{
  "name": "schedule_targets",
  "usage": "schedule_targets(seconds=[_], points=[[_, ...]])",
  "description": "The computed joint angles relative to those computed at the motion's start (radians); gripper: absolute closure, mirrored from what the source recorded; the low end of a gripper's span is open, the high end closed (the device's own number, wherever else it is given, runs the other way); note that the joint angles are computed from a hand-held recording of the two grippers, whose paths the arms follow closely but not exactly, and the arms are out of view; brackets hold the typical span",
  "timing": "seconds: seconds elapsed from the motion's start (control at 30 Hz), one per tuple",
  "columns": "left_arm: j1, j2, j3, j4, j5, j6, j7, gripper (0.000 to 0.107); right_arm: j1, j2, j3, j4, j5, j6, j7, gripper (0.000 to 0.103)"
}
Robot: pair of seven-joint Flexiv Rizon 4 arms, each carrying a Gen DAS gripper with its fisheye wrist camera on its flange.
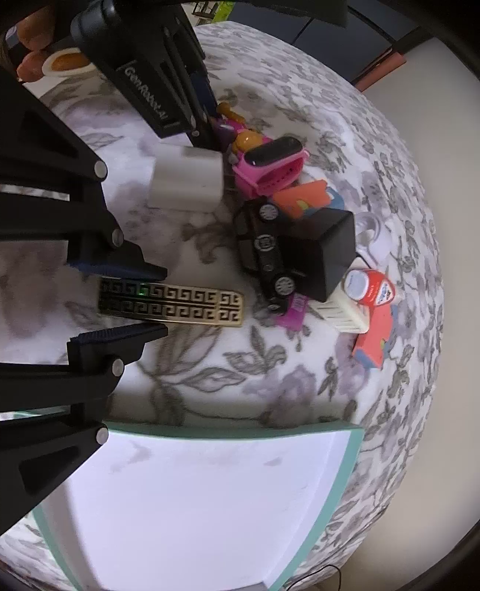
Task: Organize rigid objects
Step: 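Grasp the gold-black patterned bar with the right tool while the left tool grasps the pink toy dog, then carry the patterned bar with the right tool while the left tool carries the toy dog into the tray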
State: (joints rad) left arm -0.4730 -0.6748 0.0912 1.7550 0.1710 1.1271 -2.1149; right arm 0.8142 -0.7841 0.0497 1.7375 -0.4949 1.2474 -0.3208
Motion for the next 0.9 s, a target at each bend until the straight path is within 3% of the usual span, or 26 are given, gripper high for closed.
schedule_targets(seconds=[0.33,0.67,0.9], points=[[-0.014,0.087,-0.011,0.099,-0.001,-0.002,-0.066,0.070,0.006,0.044,0.005,0.072,0.020,0.058,0.024,0.081],[-0.038,0.176,0.021,0.143,0.084,0.027,-0.168,0.071,0.105,0.118,-0.149,0.186,-0.047,0.208,0.149,0.081],[-0.034,0.193,0.017,0.119,0.136,0.026,-0.209,0.071,0.135,0.128,-0.196,0.200,-0.061,0.248,0.176,0.081]])
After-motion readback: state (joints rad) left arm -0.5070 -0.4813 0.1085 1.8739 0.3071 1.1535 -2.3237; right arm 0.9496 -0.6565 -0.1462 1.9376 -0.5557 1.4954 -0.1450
